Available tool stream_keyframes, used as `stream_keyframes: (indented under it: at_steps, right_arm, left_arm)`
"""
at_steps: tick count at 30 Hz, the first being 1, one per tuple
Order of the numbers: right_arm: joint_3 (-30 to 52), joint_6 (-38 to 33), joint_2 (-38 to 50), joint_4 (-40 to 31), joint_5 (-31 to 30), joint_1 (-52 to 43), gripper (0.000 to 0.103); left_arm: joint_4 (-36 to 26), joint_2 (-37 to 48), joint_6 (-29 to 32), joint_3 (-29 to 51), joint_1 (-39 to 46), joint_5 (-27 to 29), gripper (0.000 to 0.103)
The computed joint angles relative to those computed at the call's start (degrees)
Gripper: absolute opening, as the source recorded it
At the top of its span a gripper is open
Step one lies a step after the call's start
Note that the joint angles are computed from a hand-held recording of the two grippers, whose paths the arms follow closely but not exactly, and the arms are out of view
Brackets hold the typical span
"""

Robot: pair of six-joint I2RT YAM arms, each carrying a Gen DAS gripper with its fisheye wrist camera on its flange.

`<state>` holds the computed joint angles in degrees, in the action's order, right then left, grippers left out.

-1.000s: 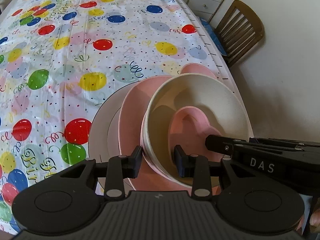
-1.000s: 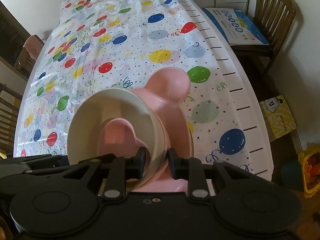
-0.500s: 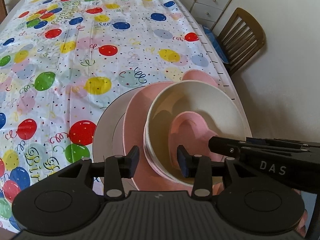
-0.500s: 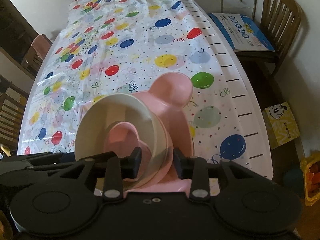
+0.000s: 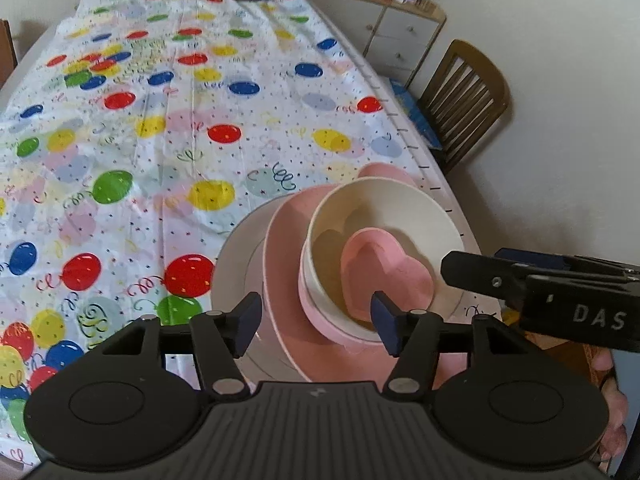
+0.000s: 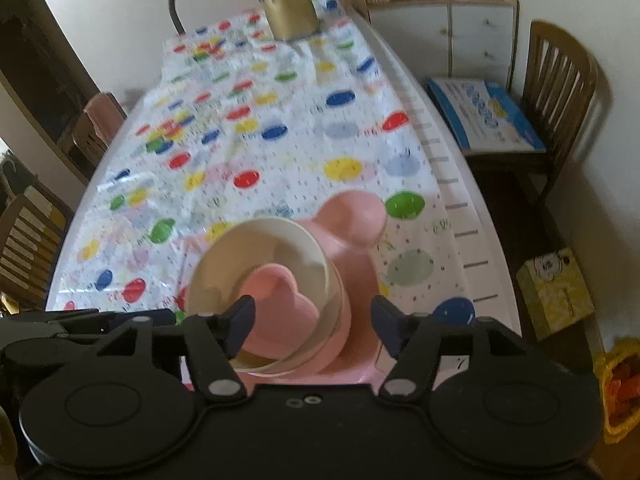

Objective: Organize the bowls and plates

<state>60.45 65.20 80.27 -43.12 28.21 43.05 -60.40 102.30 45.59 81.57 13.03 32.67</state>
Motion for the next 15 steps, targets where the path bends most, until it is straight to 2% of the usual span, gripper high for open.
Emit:
stream_keyframes:
  at_steps: [4,9,12,15]
  right_arm:
    - [1.05,1.16,-0.34,-0.75,6.51,4.71,0.081]
    - [3.78,3.53,1.13,-3.1,14.63,10.78,0.083]
    - [5.89,6.0,2.82,-5.67,18.77,13.81,0.094]
    - [8.14,10.03,4.62,-9.18,22.44,16.37,0.098]
  left_arm:
    - [-3.47,0.47,4.59,2.51,3.26,2.29,0.063]
    - [-7.48,1.5,10.58,5.3,7.2,5.01,0.074]
    - [-10.0,2.6,13.84,7.29,9.43,6.92,0.08]
    - [-12.53,3.9,16.9,9.41,11.64,9.02,0.083]
